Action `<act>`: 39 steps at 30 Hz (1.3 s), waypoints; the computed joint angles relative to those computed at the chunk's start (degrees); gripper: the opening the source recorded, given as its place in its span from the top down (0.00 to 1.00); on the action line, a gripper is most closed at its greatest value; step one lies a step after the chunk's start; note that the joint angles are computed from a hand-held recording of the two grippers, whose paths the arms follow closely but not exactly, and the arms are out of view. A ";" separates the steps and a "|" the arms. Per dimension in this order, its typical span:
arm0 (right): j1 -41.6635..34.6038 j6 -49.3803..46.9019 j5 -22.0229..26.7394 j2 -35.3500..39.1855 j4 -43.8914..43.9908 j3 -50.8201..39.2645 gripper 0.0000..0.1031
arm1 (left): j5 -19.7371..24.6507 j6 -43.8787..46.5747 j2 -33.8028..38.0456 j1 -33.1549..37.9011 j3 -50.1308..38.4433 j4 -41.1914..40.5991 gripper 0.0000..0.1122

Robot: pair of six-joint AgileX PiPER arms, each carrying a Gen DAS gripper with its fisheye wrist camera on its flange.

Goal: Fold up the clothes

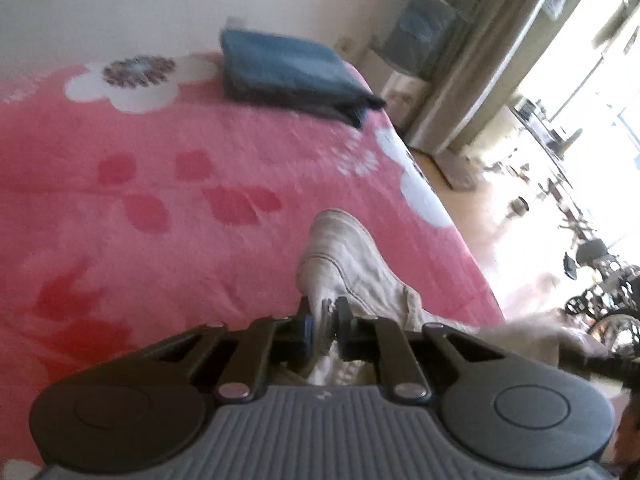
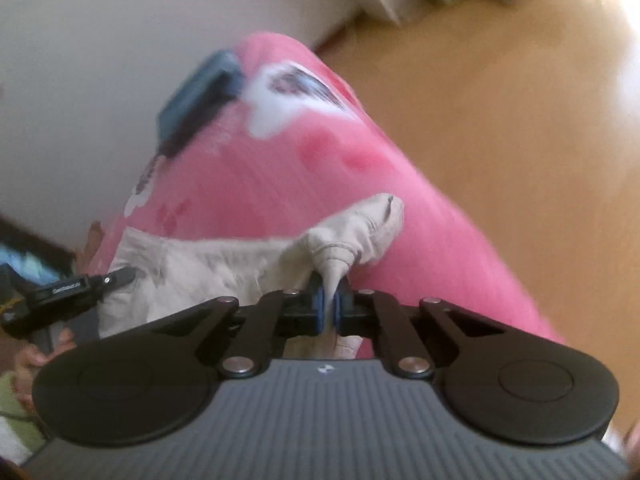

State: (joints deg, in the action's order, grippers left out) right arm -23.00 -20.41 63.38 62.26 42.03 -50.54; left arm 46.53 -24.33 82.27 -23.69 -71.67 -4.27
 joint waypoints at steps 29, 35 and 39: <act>28.89 17.27 -8.63 49.43 -13.78 -53.34 0.48 | 9.51 -4.41 1.61 19.70 -3.87 5.79 0.44; 32.21 9.13 -1.58 35.68 -4.80 -40.07 0.46 | 17.79 6.39 -13.74 17.98 6.13 -7.55 0.42; 36.96 9.56 1.22 30.10 -0.87 -33.64 0.44 | 17.74 6.30 -20.44 10.32 12.37 -9.04 0.42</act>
State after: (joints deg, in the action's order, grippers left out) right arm 13.96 -10.85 64.60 92.36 41.16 -84.17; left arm 64.26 -18.03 61.83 -13.36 -59.30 -13.31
